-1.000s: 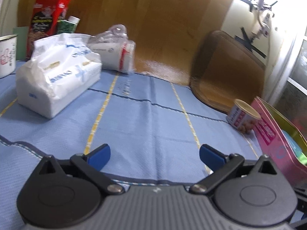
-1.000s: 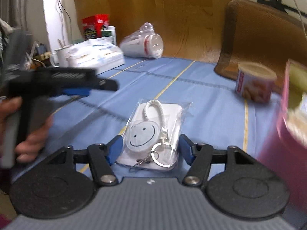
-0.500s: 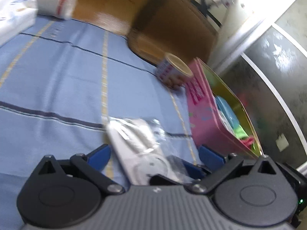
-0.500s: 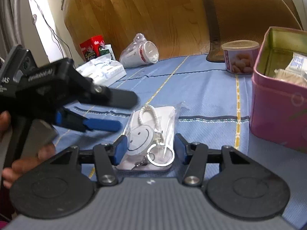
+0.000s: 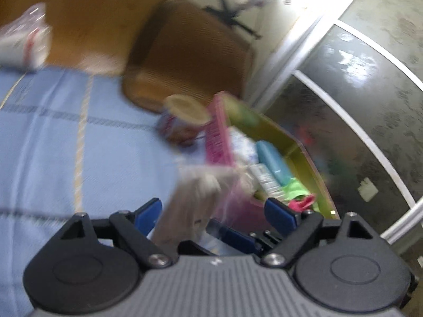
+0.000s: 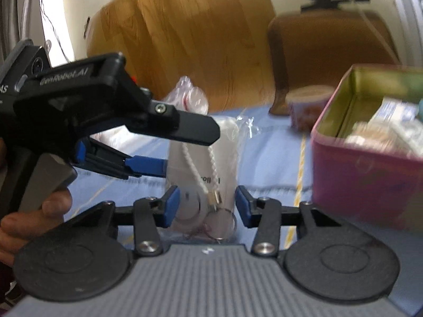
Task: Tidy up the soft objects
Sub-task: 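Lift the keychain bag with the right gripper while the left gripper clamps it, then lower the keychain bag into the tin and open both grippers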
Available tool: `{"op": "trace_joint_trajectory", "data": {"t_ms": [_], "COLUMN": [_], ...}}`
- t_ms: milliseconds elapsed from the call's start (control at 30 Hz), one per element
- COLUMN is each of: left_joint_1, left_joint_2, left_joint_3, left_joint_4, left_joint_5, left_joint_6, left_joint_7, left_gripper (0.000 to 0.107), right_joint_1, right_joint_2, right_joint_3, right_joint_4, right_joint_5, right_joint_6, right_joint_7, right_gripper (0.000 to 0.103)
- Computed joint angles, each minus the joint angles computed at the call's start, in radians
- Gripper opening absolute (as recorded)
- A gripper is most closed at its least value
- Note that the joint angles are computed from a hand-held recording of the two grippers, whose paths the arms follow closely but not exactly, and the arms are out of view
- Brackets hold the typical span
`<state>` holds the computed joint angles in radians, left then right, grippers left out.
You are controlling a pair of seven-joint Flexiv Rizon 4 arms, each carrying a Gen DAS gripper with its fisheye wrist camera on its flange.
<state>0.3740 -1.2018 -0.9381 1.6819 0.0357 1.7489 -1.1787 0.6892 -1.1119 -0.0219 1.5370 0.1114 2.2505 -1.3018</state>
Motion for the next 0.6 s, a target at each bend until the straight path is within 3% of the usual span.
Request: {"op": "trace_joint_trajectory", "data": {"t_ms": [167,333,433,533,600], "left_joint_1": [-0.091,-0.200,-0.257,-0.348,-0.443], "left_joint_2": [-0.001,-0.015,-0.033,-0.039,-0.047], "left_joint_3": [-0.028,-0.053,-0.061,0.009,0.120], "left_joint_4": [-0.127,-0.267,-0.353,-0.456,-0.564], "left_joint_5": [-0.013,-0.055,-0.098,-0.144,-0.195], "left_joint_6": [-0.091,-0.164,-0.236,-0.257,-0.268], "left_joint_7": [0.108,0.237,0.304,0.331,0.301], "left_gripper": [0.087,0.089,0.089,0.095,0.097], "right_joint_1": [0.095,0.034,0.061,0.038,0.053], "right_joint_2": [0.005,0.032,0.028,0.034,0.027], "right_joint_3": [-0.119,-0.074,-0.123,-0.122,-0.172], "right_joint_4": [-0.034,-0.032,-0.076,-0.103,-0.175], "right_joint_5": [0.239,0.313,0.473,0.541,0.676], "right_joint_6": [0.042,0.117,0.155,0.132,0.016], "right_joint_7": [-0.093,-0.114,-0.213,-0.280,-0.392], "right_gripper": [0.049,0.048,0.047,0.048,0.055]}}
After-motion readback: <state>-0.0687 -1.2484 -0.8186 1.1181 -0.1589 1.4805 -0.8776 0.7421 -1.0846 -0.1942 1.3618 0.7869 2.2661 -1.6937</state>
